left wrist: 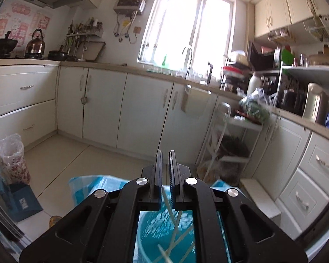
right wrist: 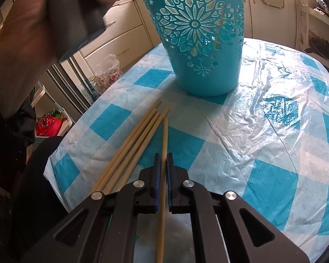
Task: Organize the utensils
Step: 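Lift the left tool's stick over the teal basket and release it while the right tool grasps a stick, then carry the right tool's stick over the teal basket and open the right tool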
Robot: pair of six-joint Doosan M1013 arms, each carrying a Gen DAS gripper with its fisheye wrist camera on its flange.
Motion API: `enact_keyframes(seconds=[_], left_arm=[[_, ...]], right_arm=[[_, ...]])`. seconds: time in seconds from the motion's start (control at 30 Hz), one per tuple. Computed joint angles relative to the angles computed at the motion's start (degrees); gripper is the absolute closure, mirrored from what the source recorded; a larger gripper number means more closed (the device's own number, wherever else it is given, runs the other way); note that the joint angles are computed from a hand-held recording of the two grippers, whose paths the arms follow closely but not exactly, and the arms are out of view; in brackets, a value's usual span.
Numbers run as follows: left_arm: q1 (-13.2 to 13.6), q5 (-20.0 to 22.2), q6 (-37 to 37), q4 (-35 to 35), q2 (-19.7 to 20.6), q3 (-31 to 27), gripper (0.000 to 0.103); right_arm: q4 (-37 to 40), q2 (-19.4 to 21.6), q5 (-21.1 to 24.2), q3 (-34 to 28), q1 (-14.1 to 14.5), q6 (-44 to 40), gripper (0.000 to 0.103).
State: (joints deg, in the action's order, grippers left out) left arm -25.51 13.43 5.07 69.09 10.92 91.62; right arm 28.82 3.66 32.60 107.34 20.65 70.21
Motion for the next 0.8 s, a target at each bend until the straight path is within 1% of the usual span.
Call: enact_keyframes(seconds=[0.07, 0.13, 0.17, 0.2, 0.23, 0.3, 0.33, 0.4, 0.43, 0.47, 0.5, 0.53, 0.57, 0.67, 0.73, 0.8], left_arm=[[0.11, -0.21, 3.23, -3.16, -0.67, 0.89, 0.094], [0.31, -0.15, 4.04, -4.17, -1.30, 1.61, 0.088], [0.43, -0.03, 5.03, -5.40, -1.69, 2.01, 0.082], [0.48, 0.16, 5.74, -6.24, -1.92, 2.20, 0.074], [0.58, 0.38, 6.34, -6.97, -2.19, 2.40, 0.070], [0.59, 0.96, 5.46, -6.21, -2.96, 3.18, 0.058], [0.58, 1.18, 5.52, -6.15, -3.27, 3.44, 0.055], [0.07, 3.04, 2.65, -2.29, -4.02, 4.27, 0.035], [-0.41, 4.83, 0.13, 1.17, -4.40, 4.79, 0.030], [-0.94, 6.82, -3.09, 5.58, -4.84, 5.59, 0.023], [-1.12, 7.82, -3.70, 7.00, -5.12, 6.01, 0.018], [-1.15, 8.47, -3.29, 7.25, -5.45, 6.56, 0.018], [-0.94, 8.48, -2.65, 6.56, -5.78, 7.06, 0.017], [-0.14, 8.34, -0.87, 3.02, -6.53, 8.16, 0.015], [0.47, 8.90, 0.81, -0.46, -6.82, 8.77, 0.014], [1.22, 8.69, 1.09, -3.39, -7.08, 9.45, 0.014]], right_arm=[[-2.75, -0.01, -0.55, -0.10, 0.66, 1.74, 0.098], [-5.67, 0.00, -1.09, -0.21, 1.33, 3.49, 0.098], [-6.09, 0.01, -1.26, -0.18, 1.40, 3.65, 0.098], [-6.35, 0.01, -1.45, -0.15, 1.47, 3.63, 0.098], [-6.07, 0.03, -1.48, -0.13, 1.43, 3.25, 0.098], [-4.95, -0.03, -1.18, -0.03, 1.11, 2.25, 0.098], [-3.12, -0.11, -0.77, 0.10, 0.67, 0.92, 0.098], [1.23, -0.46, -0.41, 0.52, -0.25, -2.22, 0.098], [4.34, -0.82, -0.36, 0.87, -0.90, -4.56, 0.098], [8.38, -1.33, -0.35, 1.33, -1.69, -7.70, 0.098], [11.78, -1.83, -0.41, 1.74, -2.27, -10.29, 0.098], [16.91, -2.51, -0.36, 2.33, -3.23, -14.22, 0.098], [20.48, -3.02, -0.35, 2.76, -3.83, -17.02, 0.098], [34.75, -4.71, 0.81, 4.40, -6.11, -28.93, 0.098], [46.28, -5.60, 2.98, 5.62, -7.72, -38.34, 0.098], [55.13, -6.02, 4.86, 6.40, -8.66, -44.46, 0.098]])
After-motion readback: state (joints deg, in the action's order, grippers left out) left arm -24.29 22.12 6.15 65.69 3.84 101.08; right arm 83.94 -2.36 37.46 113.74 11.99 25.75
